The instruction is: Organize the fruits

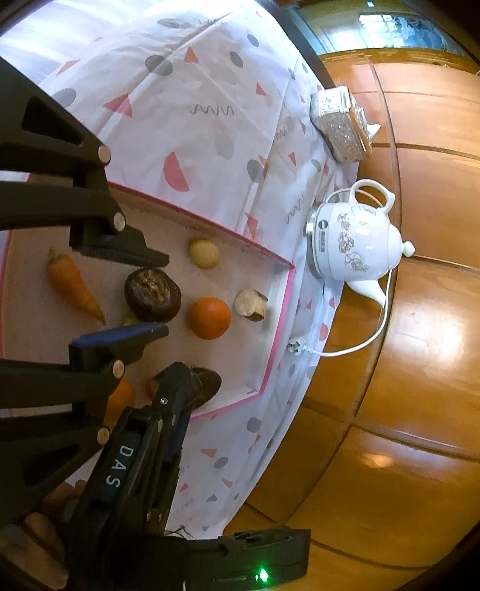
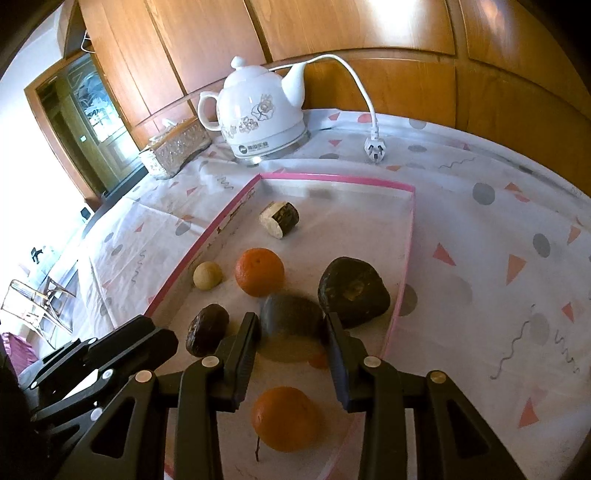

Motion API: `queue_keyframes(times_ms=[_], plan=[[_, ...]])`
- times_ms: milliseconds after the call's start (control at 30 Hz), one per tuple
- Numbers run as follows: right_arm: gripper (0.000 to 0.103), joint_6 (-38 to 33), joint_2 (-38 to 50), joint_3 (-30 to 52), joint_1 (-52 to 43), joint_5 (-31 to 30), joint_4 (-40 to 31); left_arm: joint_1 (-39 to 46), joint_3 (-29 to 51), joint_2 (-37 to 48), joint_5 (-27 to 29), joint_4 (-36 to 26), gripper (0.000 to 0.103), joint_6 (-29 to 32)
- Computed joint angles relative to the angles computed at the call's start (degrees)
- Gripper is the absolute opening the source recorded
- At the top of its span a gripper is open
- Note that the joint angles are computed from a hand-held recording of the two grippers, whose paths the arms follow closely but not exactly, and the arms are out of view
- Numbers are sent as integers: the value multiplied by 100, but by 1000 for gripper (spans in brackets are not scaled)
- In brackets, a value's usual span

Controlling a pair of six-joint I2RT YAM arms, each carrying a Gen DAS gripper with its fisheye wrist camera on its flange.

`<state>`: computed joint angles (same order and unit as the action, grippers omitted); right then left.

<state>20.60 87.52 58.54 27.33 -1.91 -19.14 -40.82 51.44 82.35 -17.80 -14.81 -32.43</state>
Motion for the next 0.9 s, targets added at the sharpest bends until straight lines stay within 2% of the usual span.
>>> queue_keyframes(times_ms=[100, 233, 333, 467, 500, 567, 700, 733, 800, 900], plan=[[40, -13, -18, -31, 24, 35, 86, -46, -16, -48, -137, -46, 36, -1], [40, 73, -216, -144, 78, 173, 137, -104, -94, -192, -314, -62, 54, -54], [45, 149, -453, -246, 146, 367, 149, -160, -89, -274, -486, -134, 58, -54], [46, 329, -873, -467, 328, 976, 94, -251, -96, -408, -748, -250, 77, -130], [49, 396, -981, -536, 401, 1203, 56, -279, -101, -452, -815, -278, 78, -154], [53, 518, -1144, -647, 538, 1589, -40, -336, -99, -510, -927, -324, 89, -182], [53, 705, -1386, -891, 811, 2139, -200, -470, -55, -569, -1203, -488, 97, -361], [53, 745, -1430, -944, 876, 2256, -241, -485, -39, -571, -1239, -531, 103, -398], [53, 826, -1506, -1038, 1000, 2466, -317, -515, -4, -593, -1317, -646, 103, -476], [53, 883, -1589, -1145, 1031, 2474, -357, -552, -6, -641, -1362, -705, 103, -509]])
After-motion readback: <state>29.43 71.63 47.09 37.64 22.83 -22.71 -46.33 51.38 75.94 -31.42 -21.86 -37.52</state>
